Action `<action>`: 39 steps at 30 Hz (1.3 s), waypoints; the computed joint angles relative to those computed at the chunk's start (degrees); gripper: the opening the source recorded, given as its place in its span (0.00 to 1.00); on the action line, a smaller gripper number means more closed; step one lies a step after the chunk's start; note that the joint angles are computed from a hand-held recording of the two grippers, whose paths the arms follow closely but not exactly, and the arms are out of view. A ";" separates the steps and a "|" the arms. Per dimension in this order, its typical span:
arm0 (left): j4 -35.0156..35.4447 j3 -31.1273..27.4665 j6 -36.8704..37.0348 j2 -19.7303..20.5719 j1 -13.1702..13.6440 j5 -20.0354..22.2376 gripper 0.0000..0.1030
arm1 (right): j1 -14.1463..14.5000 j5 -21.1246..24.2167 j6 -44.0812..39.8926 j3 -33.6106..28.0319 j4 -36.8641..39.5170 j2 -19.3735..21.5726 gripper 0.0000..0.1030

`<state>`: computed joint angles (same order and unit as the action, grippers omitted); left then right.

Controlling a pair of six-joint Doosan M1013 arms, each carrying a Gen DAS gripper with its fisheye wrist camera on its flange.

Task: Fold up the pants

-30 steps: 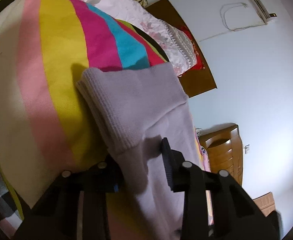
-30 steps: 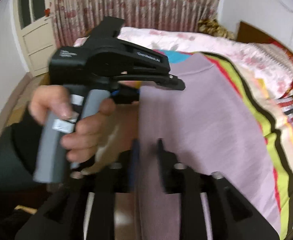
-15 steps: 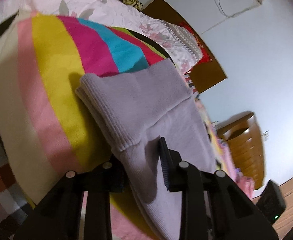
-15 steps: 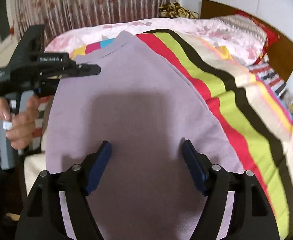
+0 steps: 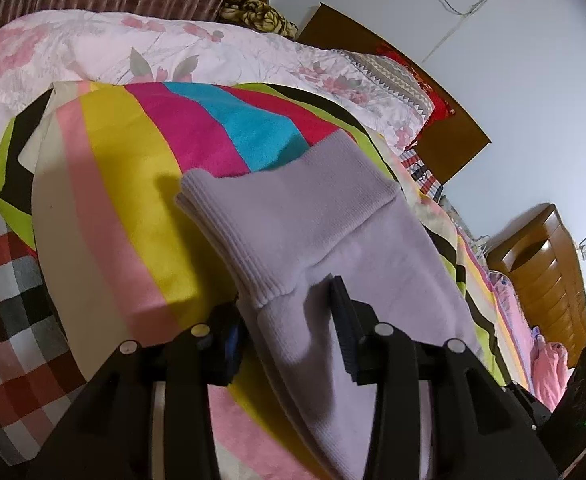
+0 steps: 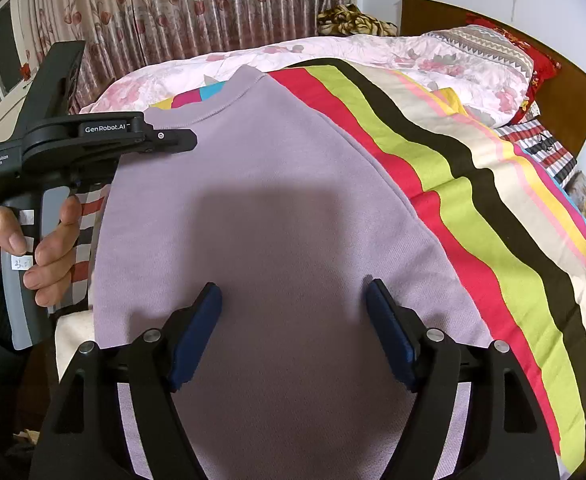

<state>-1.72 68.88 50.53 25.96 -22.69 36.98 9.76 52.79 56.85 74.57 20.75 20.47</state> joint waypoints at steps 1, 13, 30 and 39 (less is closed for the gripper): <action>1.09 -0.31 -0.79 0.10 -0.24 0.31 0.40 | 0.04 -0.03 0.05 0.01 -0.08 0.00 0.71; 8.56 -1.25 -4.11 0.45 -1.12 2.35 0.44 | 0.01 0.01 0.06 -0.04 0.03 0.05 0.72; 5.00 -1.00 -0.48 0.29 -0.76 0.29 0.16 | -0.35 1.22 0.57 -0.51 0.32 0.33 0.73; 4.05 -0.80 0.62 -1.90 -1.11 -3.34 0.14 | -0.43 2.46 -0.52 3.27 -2.79 -2.49 0.81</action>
